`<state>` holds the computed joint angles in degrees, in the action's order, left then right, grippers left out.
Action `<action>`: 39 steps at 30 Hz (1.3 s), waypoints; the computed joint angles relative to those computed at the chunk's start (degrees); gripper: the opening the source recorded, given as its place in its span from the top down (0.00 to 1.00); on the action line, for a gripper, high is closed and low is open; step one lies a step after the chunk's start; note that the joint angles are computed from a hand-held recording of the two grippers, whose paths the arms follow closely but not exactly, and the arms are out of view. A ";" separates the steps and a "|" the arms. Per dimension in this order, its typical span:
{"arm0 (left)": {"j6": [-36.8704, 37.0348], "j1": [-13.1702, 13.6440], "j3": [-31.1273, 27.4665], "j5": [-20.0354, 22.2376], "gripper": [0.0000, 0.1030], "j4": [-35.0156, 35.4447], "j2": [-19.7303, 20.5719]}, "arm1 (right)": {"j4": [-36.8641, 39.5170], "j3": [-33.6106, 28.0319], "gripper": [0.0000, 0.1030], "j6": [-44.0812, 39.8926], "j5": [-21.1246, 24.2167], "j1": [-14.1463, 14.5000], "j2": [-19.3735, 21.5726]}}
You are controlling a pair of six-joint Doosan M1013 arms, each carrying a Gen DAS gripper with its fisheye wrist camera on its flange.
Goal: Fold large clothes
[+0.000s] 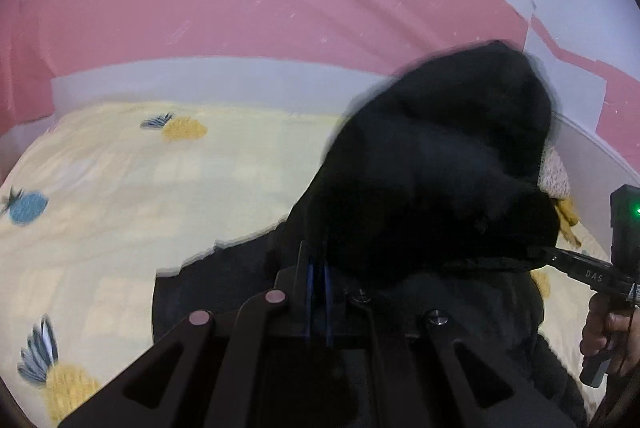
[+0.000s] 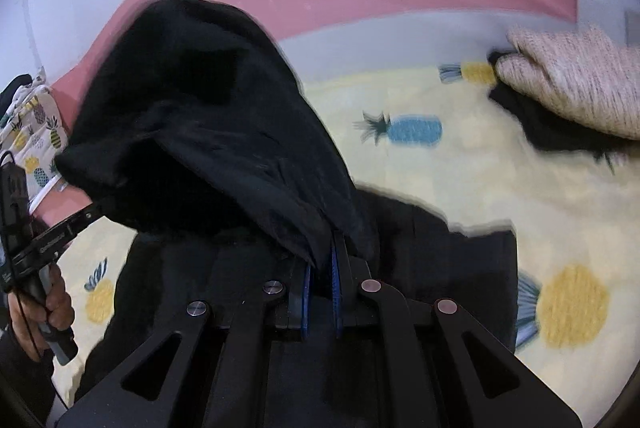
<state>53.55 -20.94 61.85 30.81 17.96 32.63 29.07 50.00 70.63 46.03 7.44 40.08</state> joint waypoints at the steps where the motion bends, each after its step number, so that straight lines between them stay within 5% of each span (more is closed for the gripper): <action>1: -1.04 -0.07 1.53 0.01 0.96 -0.15 -0.70 | 0.00 1.51 0.92 0.34 0.49 -0.10 -0.49; 8: -4.76 -0.28 7.67 3.41 0.95 -0.54 -3.26 | -1.31 7.24 0.89 0.50 3.31 -0.23 -2.87; 13: -9.14 -0.78 12.16 5.35 0.95 2.74 -6.23 | 0.93 9.97 0.73 -0.35 4.06 -1.22 -5.04; 15: -12.16 -0.90 14.16 4.41 0.91 4.69 -7.64 | 3.46 10.93 0.56 -0.24 3.71 -1.82 -5.78; 20: -12.83 -1.20 13.25 -0.62 0.65 6.04 -8.32 | 9.80 8.65 0.56 -0.36 6.04 -1.74 -4.76; 25: -1.39 -1.65 7.87 -2.85 0.64 -1.43 -4.89 | 9.87 5.65 0.56 -2.17 5.20 0.27 -2.88; 30: 7.70 -1.91 6.30 0.96 0.64 -10.78 -1.48 | 4.19 4.91 0.56 -2.75 7.63 2.36 -1.02; 39: 4.17 -2.73 9.19 2.96 0.64 -8.12 -0.48 | -2.12 9.84 0.56 -0.68 5.03 3.82 -0.84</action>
<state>57.72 -23.67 71.04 33.77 9.84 32.15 26.95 59.84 69.95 51.06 11.26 39.24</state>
